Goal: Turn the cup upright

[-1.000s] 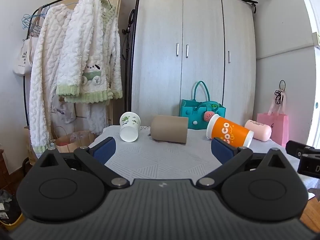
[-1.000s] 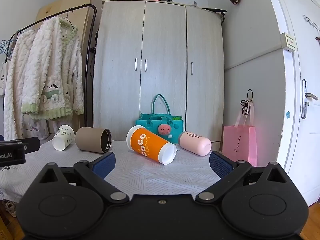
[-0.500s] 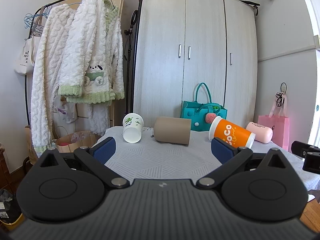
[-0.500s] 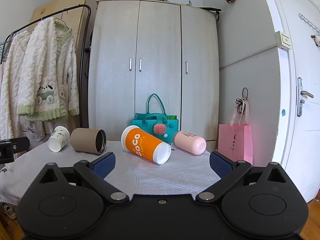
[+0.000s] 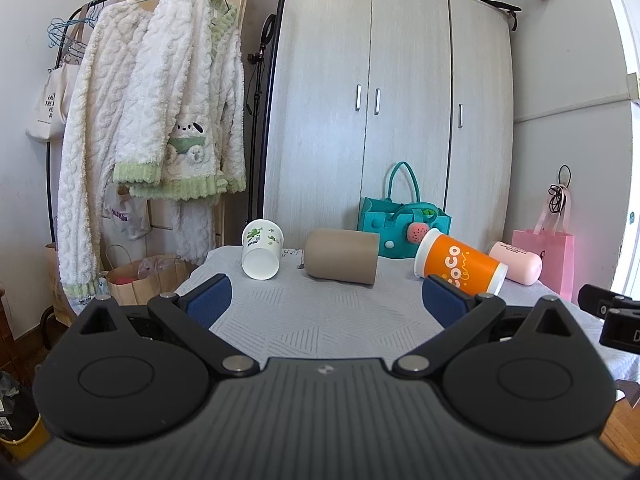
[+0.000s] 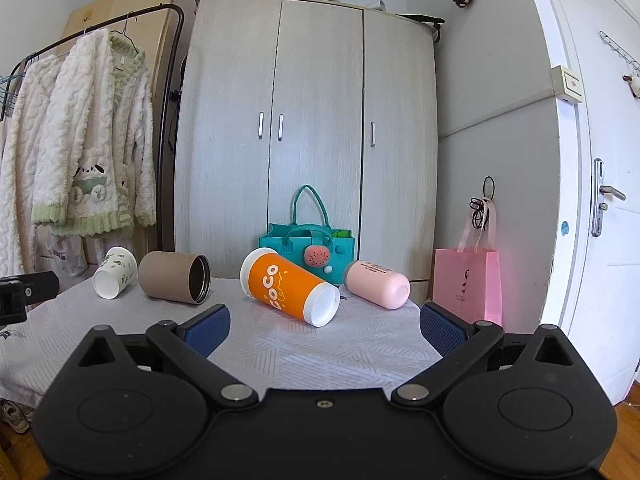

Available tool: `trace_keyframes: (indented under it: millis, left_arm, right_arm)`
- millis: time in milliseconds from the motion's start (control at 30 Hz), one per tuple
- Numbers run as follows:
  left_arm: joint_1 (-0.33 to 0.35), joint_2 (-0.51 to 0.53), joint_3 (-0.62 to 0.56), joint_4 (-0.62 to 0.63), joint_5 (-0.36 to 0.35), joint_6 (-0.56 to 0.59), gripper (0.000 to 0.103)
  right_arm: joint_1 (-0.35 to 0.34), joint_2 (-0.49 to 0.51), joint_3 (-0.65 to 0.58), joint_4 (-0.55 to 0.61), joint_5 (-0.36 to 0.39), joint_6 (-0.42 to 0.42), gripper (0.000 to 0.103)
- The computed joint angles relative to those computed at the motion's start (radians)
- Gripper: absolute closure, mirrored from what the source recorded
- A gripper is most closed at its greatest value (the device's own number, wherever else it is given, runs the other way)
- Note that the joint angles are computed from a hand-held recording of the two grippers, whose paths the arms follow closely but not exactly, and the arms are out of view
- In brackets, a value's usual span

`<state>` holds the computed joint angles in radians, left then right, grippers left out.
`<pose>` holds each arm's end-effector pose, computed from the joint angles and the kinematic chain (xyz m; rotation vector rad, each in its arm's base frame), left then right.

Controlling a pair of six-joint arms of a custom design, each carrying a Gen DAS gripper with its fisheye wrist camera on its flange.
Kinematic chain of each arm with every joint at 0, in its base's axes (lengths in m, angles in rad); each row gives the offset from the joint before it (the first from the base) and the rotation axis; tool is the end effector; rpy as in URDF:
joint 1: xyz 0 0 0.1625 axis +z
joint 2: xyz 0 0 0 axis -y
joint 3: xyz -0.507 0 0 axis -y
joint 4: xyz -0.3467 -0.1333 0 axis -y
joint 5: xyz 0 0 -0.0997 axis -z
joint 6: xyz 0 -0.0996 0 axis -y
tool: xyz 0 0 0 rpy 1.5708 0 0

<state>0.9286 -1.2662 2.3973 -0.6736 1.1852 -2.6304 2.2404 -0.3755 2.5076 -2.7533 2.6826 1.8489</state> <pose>-0.0659 -0.3733 0.2022 1.0746 2.1920 -1.5358 0.2710 -0.2714 -0.0005 0.1520 -1.4909 1.5872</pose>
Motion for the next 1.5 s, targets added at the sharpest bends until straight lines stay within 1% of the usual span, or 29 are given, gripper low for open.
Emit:
trace_keyframes:
  millis: [100, 233, 667, 1000, 1200, 1400, 1467, 1500]
  left_arm:
    - [0.008, 0.000, -0.014, 0.018, 0.005, -0.005, 0.000]
    - [0.010, 0.002, -0.011, 0.010, 0.005, -0.003, 0.000]
    - [0.020, 0.015, -0.012, 0.015, 0.011, -0.006, 0.000]
    - [0.025, 0.016, -0.023, 0.039, 0.006, -0.019, 0.000]
    - [0.023, 0.017, -0.026, 0.060, -0.011, -0.024, 0.000]
    - [0.022, 0.025, -0.050, 0.113, -0.028, -0.039, 0.000]
    - [0.016, 0.034, -0.073, 0.161, -0.053, -0.057, 0.000]
    - [0.012, 0.038, -0.088, 0.191, -0.065, -0.070, 0.000]
  right_arm:
    - [0.000, -0.003, -0.007, 0.011, 0.004, -0.004, 0.000]
    - [0.000, -0.003, -0.012, 0.008, 0.008, -0.019, 0.000]
    - [-0.005, -0.005, -0.020, 0.027, 0.012, -0.021, 0.000]
    - [-0.001, 0.001, -0.023, 0.000, 0.025, -0.040, 0.000]
    - [-0.001, -0.005, -0.026, 0.016, 0.031, -0.042, 0.000]
    - [-0.011, -0.017, -0.033, 0.059, 0.032, -0.019, 0.000]
    - [-0.012, -0.035, -0.035, 0.110, 0.042, 0.010, 0.000]
    - [-0.011, -0.052, -0.041, 0.154, 0.053, 0.028, 0.000]
